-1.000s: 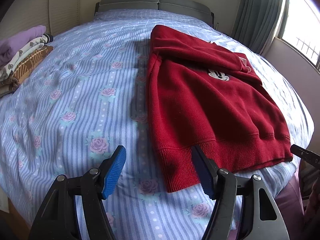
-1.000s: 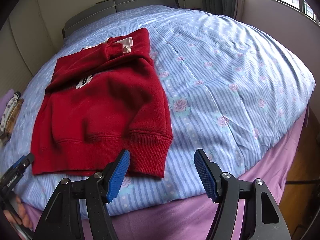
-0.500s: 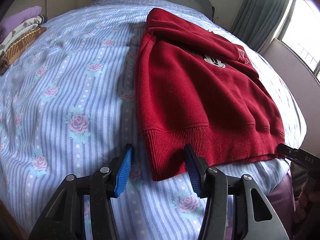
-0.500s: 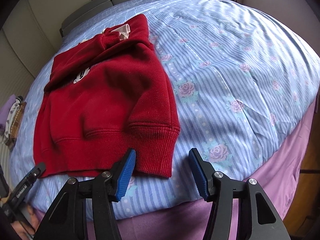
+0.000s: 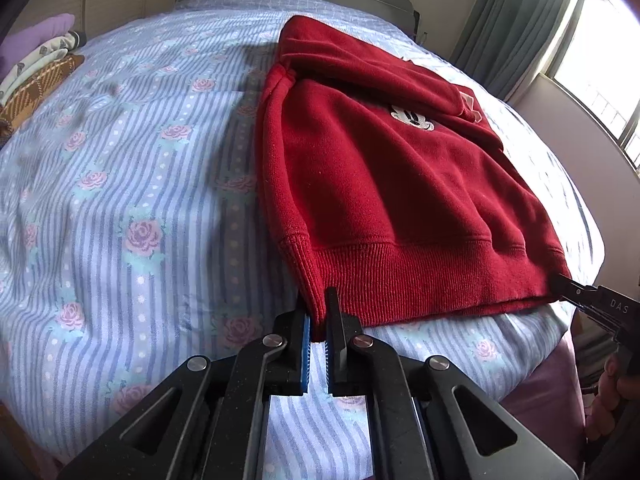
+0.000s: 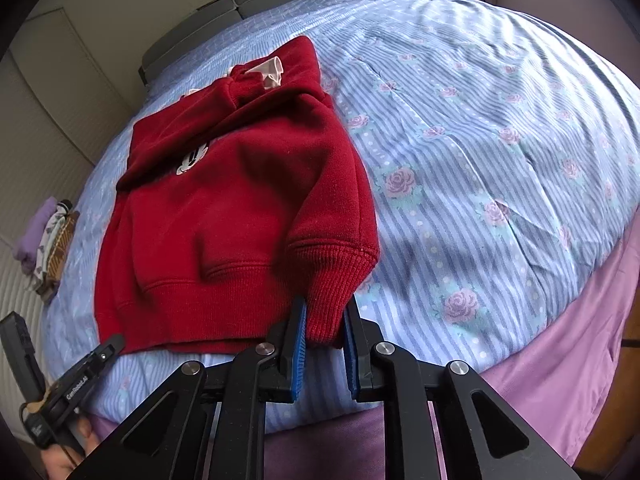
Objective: Fold small clothes
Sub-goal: 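Grasp the ribbed hem with the left tool while the right tool grasps the hem too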
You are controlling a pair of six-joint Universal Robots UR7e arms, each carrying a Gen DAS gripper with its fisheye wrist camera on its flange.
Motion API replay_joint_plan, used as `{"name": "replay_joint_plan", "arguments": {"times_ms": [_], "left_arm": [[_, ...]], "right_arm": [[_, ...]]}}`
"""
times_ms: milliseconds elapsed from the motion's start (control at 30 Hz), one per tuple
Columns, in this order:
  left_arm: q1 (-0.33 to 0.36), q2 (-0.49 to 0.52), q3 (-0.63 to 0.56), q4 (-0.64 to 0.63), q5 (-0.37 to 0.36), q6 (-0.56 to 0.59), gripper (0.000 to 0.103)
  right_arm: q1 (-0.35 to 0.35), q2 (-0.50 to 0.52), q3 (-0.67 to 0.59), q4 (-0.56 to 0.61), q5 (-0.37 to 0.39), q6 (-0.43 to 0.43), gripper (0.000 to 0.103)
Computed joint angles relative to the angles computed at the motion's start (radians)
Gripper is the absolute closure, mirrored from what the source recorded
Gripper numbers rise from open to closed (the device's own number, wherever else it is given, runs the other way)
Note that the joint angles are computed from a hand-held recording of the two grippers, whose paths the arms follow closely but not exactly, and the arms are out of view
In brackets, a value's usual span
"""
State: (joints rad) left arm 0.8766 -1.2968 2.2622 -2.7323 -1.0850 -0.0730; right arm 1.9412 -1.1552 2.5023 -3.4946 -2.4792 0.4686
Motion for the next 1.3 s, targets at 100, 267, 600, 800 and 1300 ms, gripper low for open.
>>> {"name": "replay_joint_plan", "arguments": {"times_ms": [100,267,600,800,1300], "left_arm": [[-0.014,-0.038,0.007,-0.022,0.000,-0.012,0.096],[-0.046,-0.077,-0.015,-0.088,0.004,-0.004,0.096],[-0.064,0.048,-0.204,-0.250,-0.036,0.059,0.096],[-0.043,0.196,-0.383,-0.300,-0.054,0.085,0.096],[0.062,0.630,-0.908,-0.221,-0.020,0.172,0.095]], "right_arm": [[0.024,-0.010,0.008,-0.061,0.002,-0.022,0.087],[0.081,-0.009,-0.002,-0.253,0.030,-0.151,0.088],[0.081,-0.058,-0.126,-0.398,0.139,-0.411,0.088],[0.013,-0.061,-0.246,-0.398,0.232,-0.507,0.088],[-0.253,0.037,-0.572,-0.196,0.481,-0.568,0.088]]}}
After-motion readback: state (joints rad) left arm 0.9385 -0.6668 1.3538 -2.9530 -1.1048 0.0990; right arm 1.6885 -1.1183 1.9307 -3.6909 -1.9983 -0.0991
